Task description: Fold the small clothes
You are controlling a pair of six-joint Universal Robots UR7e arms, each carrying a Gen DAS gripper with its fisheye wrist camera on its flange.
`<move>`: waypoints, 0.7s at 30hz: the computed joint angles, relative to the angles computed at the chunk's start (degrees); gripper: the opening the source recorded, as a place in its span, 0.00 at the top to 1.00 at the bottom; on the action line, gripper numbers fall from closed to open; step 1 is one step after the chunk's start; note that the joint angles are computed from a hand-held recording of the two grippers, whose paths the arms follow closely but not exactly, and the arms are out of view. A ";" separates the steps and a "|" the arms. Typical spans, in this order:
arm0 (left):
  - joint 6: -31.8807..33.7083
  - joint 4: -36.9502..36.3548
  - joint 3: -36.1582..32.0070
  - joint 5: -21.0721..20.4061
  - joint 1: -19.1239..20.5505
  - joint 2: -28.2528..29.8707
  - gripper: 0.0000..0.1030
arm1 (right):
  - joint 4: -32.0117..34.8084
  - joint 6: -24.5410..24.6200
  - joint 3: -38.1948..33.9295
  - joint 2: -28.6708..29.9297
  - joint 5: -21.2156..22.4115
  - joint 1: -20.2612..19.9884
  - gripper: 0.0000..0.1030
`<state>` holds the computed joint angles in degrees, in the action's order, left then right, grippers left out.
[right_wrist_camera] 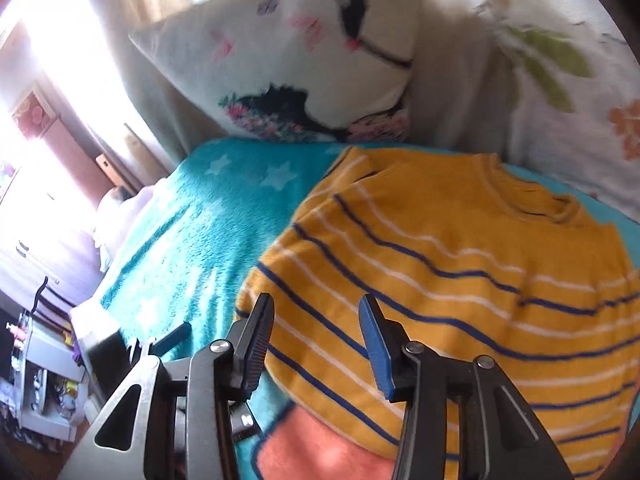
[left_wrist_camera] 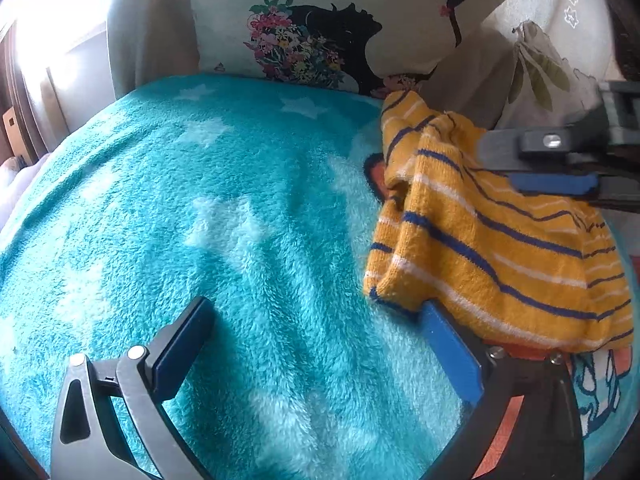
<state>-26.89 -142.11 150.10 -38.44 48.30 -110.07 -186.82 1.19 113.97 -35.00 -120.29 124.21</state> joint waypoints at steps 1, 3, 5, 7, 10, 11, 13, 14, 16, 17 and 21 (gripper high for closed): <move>0.75 -1.59 0.32 -1.05 0.32 -0.86 0.01 | 2.56 0.39 -2.22 1.19 0.41 -0.33 0.51; 1.91 -5.20 0.97 -2.96 1.33 -2.70 0.01 | 6.09 1.33 -6.67 4.07 -0.73 -0.39 0.48; 2.80 -8.74 1.77 -4.63 2.22 -4.69 0.01 | 8.84 2.30 -10.55 6.84 -2.99 -0.03 0.44; 3.09 -12.24 2.64 -6.11 3.26 -6.63 0.01 | 12.26 3.12 -14.45 9.78 -6.87 0.67 0.34; 3.09 -16.40 3.55 -7.77 4.75 -8.34 0.00 | 15.94 2.98 -19.56 14.15 -15.95 2.28 0.30; 3.23 -17.50 3.68 -8.39 5.20 -8.50 0.01 | 16.99 3.35 -20.25 14.96 -18.23 2.65 0.30; 3.11 -18.35 3.76 -8.92 5.55 -8.52 0.01 | 19.80 4.27 -22.38 16.98 -22.40 2.89 0.31; 2.92 -17.94 3.81 -8.69 5.31 -8.78 0.01 | 20.55 4.79 -23.15 18.01 -24.70 2.92 0.33; 2.61 -17.17 3.67 -8.08 4.91 -8.57 0.01 | 16.80 2.22 -23.93 20.18 -28.71 3.60 0.50; 2.64 -16.93 3.58 -8.03 4.96 -8.57 0.01 | 15.69 1.52 -24.22 20.89 -30.20 3.86 0.57; 3.39 -17.63 3.24 -8.09 5.71 -7.40 0.01 | 7.69 0.25 -19.13 17.79 -26.16 4.07 0.71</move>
<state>-23.49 -159.74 153.34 -46.53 54.00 -117.47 -179.12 1.45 94.84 -17.21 -146.46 128.28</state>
